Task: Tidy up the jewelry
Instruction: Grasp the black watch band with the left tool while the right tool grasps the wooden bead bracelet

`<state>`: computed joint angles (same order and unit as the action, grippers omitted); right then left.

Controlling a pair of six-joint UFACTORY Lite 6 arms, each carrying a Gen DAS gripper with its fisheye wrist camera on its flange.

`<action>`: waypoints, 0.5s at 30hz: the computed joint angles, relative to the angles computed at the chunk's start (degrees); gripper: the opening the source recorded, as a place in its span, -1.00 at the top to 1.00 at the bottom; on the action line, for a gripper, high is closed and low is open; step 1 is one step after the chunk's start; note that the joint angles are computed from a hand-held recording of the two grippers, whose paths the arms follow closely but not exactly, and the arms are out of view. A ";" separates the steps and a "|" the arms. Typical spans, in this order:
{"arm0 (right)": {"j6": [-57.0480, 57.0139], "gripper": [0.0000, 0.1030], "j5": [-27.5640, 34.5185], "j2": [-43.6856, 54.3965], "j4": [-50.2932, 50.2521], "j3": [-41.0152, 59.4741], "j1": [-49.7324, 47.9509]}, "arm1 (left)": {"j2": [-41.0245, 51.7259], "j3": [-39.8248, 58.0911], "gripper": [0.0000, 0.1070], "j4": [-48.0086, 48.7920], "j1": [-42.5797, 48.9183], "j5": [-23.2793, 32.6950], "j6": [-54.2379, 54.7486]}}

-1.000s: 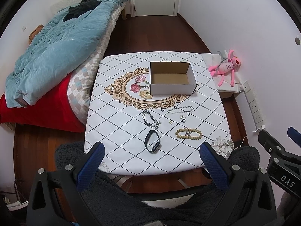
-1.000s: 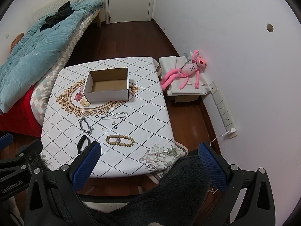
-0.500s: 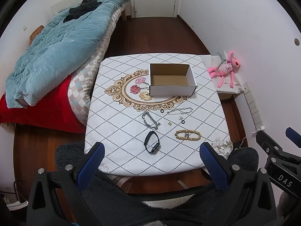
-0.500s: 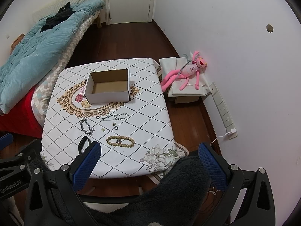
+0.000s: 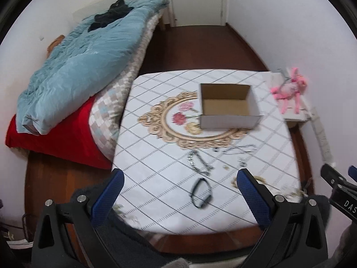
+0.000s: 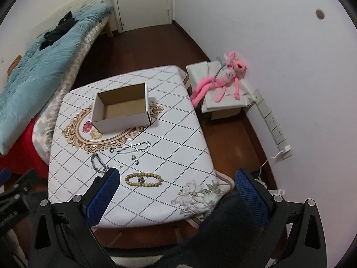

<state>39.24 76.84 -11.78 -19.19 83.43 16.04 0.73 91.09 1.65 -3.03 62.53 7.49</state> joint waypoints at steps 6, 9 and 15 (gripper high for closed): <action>-3.07 -0.76 -13.00 4.52 4.92 -14.22 -7.52 | 3.73 -8.40 -0.91 4.31 -0.08 -8.85 -2.03; -4.42 -0.67 -19.02 7.65 7.65 -19.73 -10.19 | 6.01 -10.77 -0.76 4.07 -0.16 -10.45 -1.30; -5.36 -0.51 -28.07 14.77 10.97 -25.82 -12.18 | 10.36 -15.71 -0.36 2.70 -1.34 -13.03 0.56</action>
<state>33.87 48.77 2.99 -8.22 57.61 3.86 11.10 75.38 4.35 -4.38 49.50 8.06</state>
